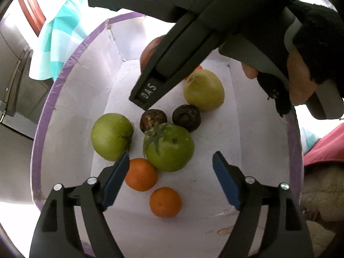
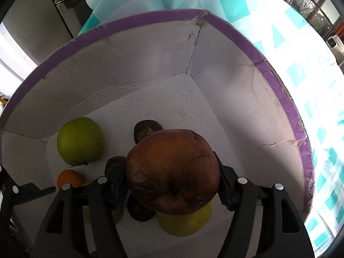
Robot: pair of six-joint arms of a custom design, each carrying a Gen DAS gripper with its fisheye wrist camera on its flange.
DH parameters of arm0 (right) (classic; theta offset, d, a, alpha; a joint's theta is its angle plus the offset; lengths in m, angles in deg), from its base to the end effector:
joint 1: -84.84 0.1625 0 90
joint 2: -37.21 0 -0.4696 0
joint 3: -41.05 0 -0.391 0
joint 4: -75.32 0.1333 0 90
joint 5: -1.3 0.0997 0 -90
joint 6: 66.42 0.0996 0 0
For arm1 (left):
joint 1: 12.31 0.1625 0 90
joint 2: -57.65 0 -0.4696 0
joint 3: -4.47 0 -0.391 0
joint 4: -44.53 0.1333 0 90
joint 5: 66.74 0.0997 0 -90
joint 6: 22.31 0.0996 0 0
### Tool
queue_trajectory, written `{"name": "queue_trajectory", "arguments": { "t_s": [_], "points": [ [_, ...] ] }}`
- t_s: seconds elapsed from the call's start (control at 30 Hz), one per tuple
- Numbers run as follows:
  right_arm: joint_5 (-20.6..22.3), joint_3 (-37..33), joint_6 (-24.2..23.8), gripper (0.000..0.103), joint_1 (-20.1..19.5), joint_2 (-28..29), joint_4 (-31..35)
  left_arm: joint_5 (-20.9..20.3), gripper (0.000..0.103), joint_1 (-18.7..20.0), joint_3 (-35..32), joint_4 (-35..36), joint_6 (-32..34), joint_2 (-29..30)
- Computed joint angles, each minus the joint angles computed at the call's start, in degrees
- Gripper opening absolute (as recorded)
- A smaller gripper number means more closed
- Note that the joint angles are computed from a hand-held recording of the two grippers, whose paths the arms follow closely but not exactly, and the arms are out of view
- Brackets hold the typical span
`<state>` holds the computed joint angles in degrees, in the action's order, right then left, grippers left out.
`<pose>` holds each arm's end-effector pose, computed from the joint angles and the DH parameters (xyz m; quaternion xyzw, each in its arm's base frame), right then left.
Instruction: Organize fruits
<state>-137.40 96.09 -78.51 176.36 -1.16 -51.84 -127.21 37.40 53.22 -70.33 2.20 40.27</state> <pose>0.0812 -0.8573 0.3152 0.0334 -0.8989 0.1240 0.4189 -0.4243 -0.7825 0.0018 0.5295 0.8074 0.0195 0.2596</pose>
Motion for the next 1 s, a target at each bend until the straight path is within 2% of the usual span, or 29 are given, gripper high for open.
{"name": "queue_trajectory", "arguments": {
  "t_s": [0.1, 0.2, 0.67, 0.83, 0.93, 0.97, 1.0],
  "points": [
    [-0.61, -0.83, 0.14, 0.067, 0.33, 0.76, 0.07, 1.59, 0.088, -0.06, 0.35, -0.64, -0.01, -0.17],
    [0.41, 0.81, -2.60, 0.082, 0.91, 0.30, -6.15, 2.56, 0.089, -0.05, 1.37, -2.30, -0.09, -0.87],
    [0.34, 2.96, -2.56, 0.087, 0.73, -1.64, -10.21, 2.79, 0.094, 0.25, 1.81, -4.77, -0.34, -2.23],
    [0.77, 5.53, -1.81, 0.087, 0.72, -3.53, -12.56, 2.60, 0.094, 0.32, 4.07, -8.73, 0.60, -2.61],
    [2.04, 7.96, -1.65, 0.087, 1.04, -5.81, -15.41, 0.07, 0.095, 0.56, 4.90, -12.82, 0.36, -3.45],
    [2.30, 8.64, -2.01, 0.087, 1.21, -6.46, -16.64, -0.62, 0.101, 0.63, 5.01, -14.04, -0.29, -3.69],
    [2.50, 9.24, -2.36, 0.087, 1.36, -7.00, -17.77, -0.87, 0.101, 0.64, 4.85, -14.71, -0.87, -3.80]
  ]
}}
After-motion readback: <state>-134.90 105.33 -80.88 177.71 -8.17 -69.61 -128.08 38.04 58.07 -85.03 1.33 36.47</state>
